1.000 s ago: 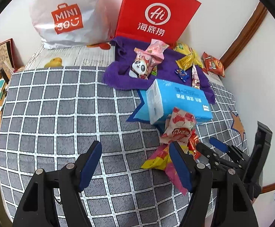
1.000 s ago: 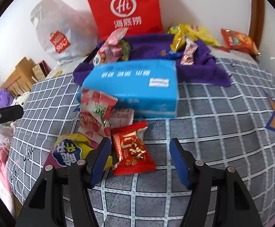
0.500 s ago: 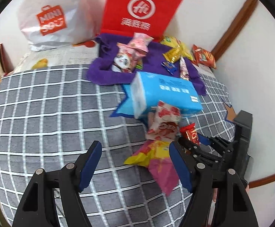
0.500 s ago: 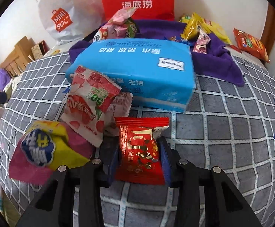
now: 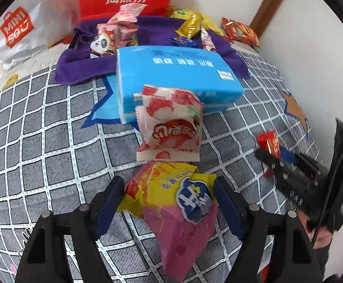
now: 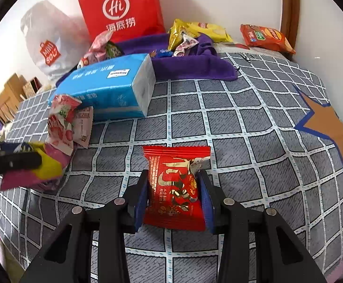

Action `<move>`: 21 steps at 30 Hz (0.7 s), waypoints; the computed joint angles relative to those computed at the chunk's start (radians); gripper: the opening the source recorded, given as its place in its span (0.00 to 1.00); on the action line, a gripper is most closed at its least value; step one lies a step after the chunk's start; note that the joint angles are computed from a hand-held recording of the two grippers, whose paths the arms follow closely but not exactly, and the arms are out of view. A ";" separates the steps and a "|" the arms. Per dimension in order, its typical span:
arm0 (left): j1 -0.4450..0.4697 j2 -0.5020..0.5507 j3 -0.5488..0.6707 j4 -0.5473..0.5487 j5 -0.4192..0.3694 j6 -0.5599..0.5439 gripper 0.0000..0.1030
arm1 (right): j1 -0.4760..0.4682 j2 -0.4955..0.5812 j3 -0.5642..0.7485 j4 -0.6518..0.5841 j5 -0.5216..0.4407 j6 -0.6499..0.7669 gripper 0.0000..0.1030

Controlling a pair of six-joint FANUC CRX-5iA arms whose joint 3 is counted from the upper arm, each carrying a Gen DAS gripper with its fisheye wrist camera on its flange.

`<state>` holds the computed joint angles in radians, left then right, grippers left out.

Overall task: Organize snacks
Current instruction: 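Grasp the red packet with the right tool while the left tool grasps the yellow-pink chip bag, then lift both held packets off the bed toward the purple towel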

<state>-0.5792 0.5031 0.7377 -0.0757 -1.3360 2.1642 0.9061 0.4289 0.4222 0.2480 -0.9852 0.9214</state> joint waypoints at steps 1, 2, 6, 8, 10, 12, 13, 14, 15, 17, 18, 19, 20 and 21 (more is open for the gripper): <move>-0.003 -0.005 -0.011 -0.003 0.008 -0.005 0.77 | 0.000 -0.003 -0.011 0.007 0.015 -0.007 0.40; -0.004 -0.017 -0.033 -0.004 0.025 -0.004 0.77 | 0.004 0.000 -0.018 0.024 0.027 -0.019 0.40; 0.010 -0.065 -0.133 0.032 0.107 -0.007 0.80 | 0.027 0.007 -0.047 0.112 0.045 -0.045 0.41; 0.014 -0.086 -0.178 0.052 0.148 -0.014 0.81 | 0.032 0.002 -0.069 0.141 0.055 -0.053 0.41; 0.012 -0.106 -0.212 0.054 0.182 -0.018 0.81 | 0.031 -0.005 -0.085 0.148 0.073 -0.060 0.41; 0.013 -0.121 -0.244 0.070 0.209 -0.028 0.82 | 0.028 -0.008 -0.090 0.144 0.082 -0.063 0.41; 0.015 -0.129 -0.262 0.084 0.221 -0.035 0.83 | 0.028 -0.007 -0.090 0.145 0.083 -0.064 0.42; 0.020 -0.137 -0.285 0.108 0.239 -0.050 0.83 | 0.029 -0.007 -0.092 0.150 0.084 -0.066 0.42; 0.024 -0.144 -0.303 0.128 0.252 -0.062 0.84 | 0.031 -0.006 -0.093 0.155 0.082 -0.068 0.42; 0.027 -0.152 -0.326 0.155 0.272 -0.078 0.84 | 0.033 -0.005 -0.093 0.162 0.080 -0.070 0.43; 0.027 -0.154 -0.332 0.159 0.278 -0.086 0.84 | 0.033 -0.004 -0.093 0.163 0.081 -0.070 0.43; 0.026 -0.155 -0.337 0.163 0.283 -0.098 0.85 | 0.033 -0.005 -0.094 0.162 0.082 -0.070 0.43; 0.024 -0.152 -0.337 0.168 0.283 -0.115 0.86 | 0.032 -0.006 -0.096 0.162 0.084 -0.071 0.43; 0.020 -0.145 -0.328 0.163 0.271 -0.123 0.87 | 0.032 -0.006 -0.096 0.161 0.085 -0.072 0.43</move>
